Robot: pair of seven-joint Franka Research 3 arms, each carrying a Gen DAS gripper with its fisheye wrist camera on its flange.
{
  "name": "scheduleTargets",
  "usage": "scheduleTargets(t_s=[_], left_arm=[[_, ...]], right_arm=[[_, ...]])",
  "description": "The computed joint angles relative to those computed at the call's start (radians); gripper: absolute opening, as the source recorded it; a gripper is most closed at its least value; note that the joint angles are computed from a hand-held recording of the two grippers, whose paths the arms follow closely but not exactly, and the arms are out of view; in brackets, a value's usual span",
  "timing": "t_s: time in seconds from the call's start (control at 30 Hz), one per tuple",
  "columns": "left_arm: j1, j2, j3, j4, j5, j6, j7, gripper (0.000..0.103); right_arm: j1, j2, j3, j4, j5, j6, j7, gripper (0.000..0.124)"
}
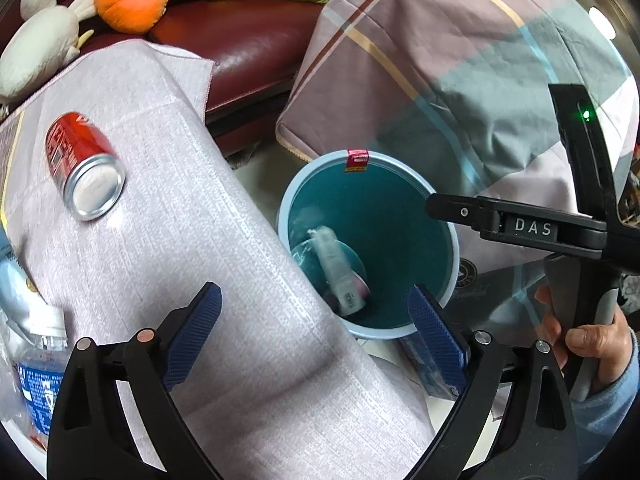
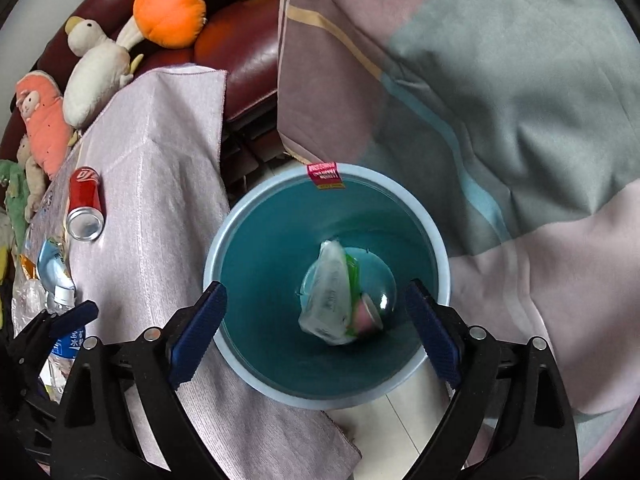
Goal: Collect trash
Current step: 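Carry the medicine box and paper cup to the teal bin and release both, then grasp the white-and-green pill bottle with the left gripper while the right grasps the water bottle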
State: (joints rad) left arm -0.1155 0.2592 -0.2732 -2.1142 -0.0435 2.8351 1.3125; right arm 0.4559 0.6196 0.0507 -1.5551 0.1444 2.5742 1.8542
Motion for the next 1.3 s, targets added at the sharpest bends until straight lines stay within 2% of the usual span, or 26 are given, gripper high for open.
scheduleTargets(t_s=[0.2, 0.53, 0.83, 1.0, 1.17, 1.3], left_arm=[[0.016, -0.059, -0.006, -0.069, -0.041, 0.023, 0.012, 0.094], [-0.001, -0.201, 0.03, -0.222, -0.093, 0.066, 0.024, 0.095], [-0.046, -0.37, 0.115, -0.408, -0.167, 0.101, 0.052, 0.095], [-0.059, -0.487, 0.165, -0.53, -0.102, 0.099, 0.047, 0.095], [-0.041, -0.613, 0.198, -0.652, 0.013, 0.061, 0.048, 0.095], [-0.057, -0.705, 0.257, -0.746, 0.035, 0.045, 0.099, 0.095]], right_arm=[[0.02, -0.031, -0.013, -0.029, -0.025, -0.012, 0.035, 0.089], [0.047, -0.115, -0.004, -0.109, -0.052, 0.008, 0.077, 0.09], [0.085, -0.186, 0.015, -0.161, -0.096, 0.016, 0.106, 0.09], [0.113, -0.216, 0.035, -0.193, -0.111, 0.021, 0.112, 0.09], [0.142, -0.224, 0.056, -0.2, -0.118, 0.001, 0.112, 0.09], [0.169, -0.218, 0.068, -0.188, -0.124, -0.022, 0.122, 0.09]])
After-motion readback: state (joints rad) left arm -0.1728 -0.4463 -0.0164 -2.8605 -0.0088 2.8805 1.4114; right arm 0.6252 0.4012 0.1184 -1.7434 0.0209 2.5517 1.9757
